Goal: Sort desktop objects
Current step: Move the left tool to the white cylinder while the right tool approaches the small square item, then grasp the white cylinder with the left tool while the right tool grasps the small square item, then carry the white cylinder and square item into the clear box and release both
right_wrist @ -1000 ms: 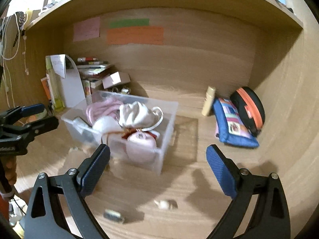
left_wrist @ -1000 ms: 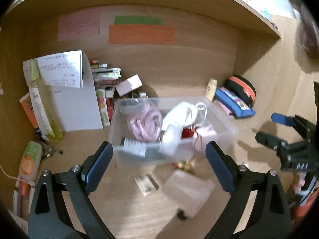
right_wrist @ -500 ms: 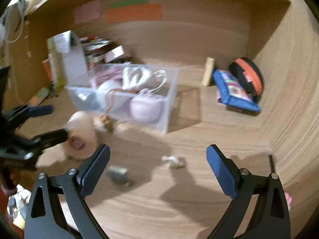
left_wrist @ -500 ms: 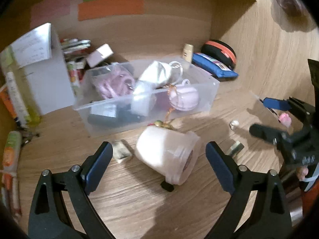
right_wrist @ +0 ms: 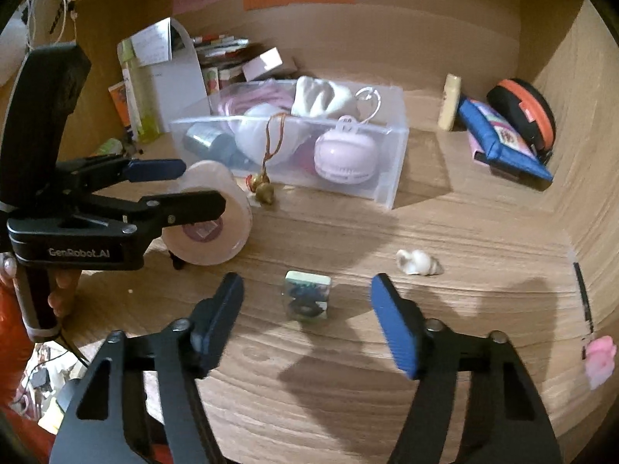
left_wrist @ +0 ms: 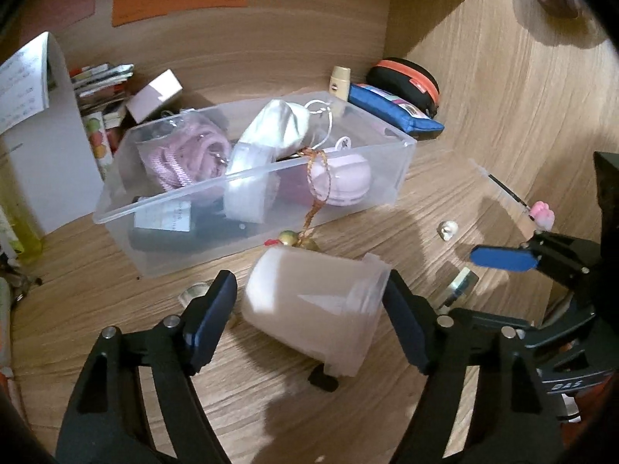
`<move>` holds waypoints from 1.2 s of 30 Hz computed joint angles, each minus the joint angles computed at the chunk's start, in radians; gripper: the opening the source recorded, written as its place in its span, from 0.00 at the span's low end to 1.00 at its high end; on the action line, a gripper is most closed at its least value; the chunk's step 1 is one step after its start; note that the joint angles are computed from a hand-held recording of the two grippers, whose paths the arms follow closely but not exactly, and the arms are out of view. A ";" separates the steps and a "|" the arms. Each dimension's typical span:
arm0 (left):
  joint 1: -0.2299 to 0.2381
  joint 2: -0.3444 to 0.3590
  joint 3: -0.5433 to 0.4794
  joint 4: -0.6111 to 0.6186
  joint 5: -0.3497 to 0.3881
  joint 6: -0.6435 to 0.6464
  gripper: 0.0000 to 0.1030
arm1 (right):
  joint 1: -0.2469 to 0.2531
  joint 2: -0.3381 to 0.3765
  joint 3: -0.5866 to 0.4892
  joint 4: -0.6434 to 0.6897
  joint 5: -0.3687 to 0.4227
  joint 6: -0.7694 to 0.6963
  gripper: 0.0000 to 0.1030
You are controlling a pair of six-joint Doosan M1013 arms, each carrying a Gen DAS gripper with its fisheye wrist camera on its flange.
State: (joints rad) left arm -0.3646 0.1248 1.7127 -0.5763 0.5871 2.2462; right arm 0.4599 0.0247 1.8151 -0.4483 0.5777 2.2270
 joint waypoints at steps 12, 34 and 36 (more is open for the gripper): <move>-0.011 0.007 -0.004 -0.028 -0.018 0.016 0.68 | -0.027 0.022 -0.009 0.130 0.000 -0.081 0.23; -0.003 -0.048 0.042 0.008 -0.176 -0.149 0.64 | -0.060 0.003 -0.028 0.135 -0.048 -0.077 0.22; -0.004 -0.057 0.047 0.047 -0.201 -0.193 0.64 | -0.062 0.004 -0.036 0.124 -0.054 -0.076 0.22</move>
State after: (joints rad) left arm -0.3689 0.0676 1.7594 -0.5295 0.3865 2.0532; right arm 0.3980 0.0284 1.7796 -0.3241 0.5237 2.1508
